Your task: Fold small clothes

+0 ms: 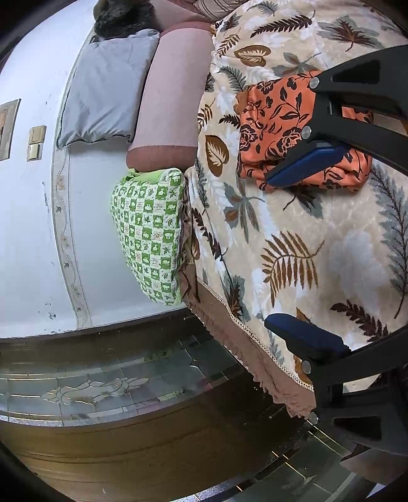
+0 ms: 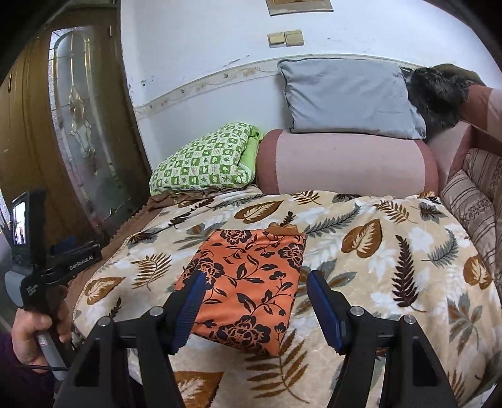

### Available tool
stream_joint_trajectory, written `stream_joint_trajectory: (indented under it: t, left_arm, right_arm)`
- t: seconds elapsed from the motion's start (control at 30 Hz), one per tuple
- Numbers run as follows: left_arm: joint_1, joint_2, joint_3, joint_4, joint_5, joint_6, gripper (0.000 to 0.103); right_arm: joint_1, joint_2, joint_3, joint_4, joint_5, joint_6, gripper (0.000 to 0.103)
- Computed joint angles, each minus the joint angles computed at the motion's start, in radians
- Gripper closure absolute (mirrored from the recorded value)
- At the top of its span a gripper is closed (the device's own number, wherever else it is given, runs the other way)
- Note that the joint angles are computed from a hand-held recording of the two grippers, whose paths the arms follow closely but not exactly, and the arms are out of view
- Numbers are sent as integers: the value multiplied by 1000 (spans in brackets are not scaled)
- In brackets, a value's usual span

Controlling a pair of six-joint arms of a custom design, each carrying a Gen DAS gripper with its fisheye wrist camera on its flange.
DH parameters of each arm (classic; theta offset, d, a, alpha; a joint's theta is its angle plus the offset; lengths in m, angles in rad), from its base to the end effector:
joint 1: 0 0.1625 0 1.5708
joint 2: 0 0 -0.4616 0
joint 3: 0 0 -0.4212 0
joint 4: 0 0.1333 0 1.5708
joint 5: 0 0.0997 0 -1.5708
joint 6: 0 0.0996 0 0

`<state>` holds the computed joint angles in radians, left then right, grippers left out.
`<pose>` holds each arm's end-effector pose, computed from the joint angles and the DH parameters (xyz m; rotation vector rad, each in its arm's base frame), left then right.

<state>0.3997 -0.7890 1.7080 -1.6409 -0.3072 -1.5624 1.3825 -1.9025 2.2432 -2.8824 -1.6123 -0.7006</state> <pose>-0.4860 -0.4531 0.0605 0.2381 1.9138 -1.1446 0.0548 -0.4025 0.4843 0.5946 -2.3762 1.1448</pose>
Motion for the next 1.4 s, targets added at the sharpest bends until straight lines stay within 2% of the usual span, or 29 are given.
stream_joint_trajectory:
  t: [0.1,0.2,0.3,0.37,0.4,0.5,0.57,0.6,0.7,0.8,0.9,1.0,1.13,1.3,1.4]
  left_arm:
    - [4,4,-5,9,0,-4,20]
    - [8,20,-31,87,7,-57,20]
    - [13,30,-39,68,4,-31,20]
    - [16,38,-42,40,5,3,20]
    - [16,39,-45,43,6,6,20]
    - [14,47,-56,54,13,7,20]
    - [14,50,-55,30,16,21,20]
    - [15,50,-55,26,16,24,20]
    - [17,58,-60,1,14,40,19]
    - [20,67,-68,-20,4,66,19]
    - [17,69,-65,-55,-2,106,19]
    - [11,70,-69,-27,9,93,19]
    - [4,58,-55,-53,18,95,19]
    - [-2,45,-43,-47,22,71,19]
    - [-6,40,-37,-38,21,62,19]
  right_arm:
    - [-1,7,-6,-2,-3,5,33]
    - [-2,16,-8,-18,-16,3,33]
    - [-12,47,-17,-64,-71,-5,33]
    - [-42,80,-26,-157,-106,-42,33]
    - [-58,105,-40,-219,-149,-53,33]
    - [-123,147,-101,-300,-215,2,33]
    - [-154,172,-160,-312,-297,72,33]
    - [-169,166,-174,-299,-296,96,33]
    - [-185,124,-162,-255,-216,100,33]
    - [-158,88,-118,-183,-137,58,33]
    - [-112,73,-70,-122,-92,22,33]
    - [-60,75,-22,-114,-89,-8,33]
    - [-15,70,18,-105,-74,-12,33]
    - [14,52,45,-137,-57,-12,33]
    - [23,38,46,-126,-46,22,33]
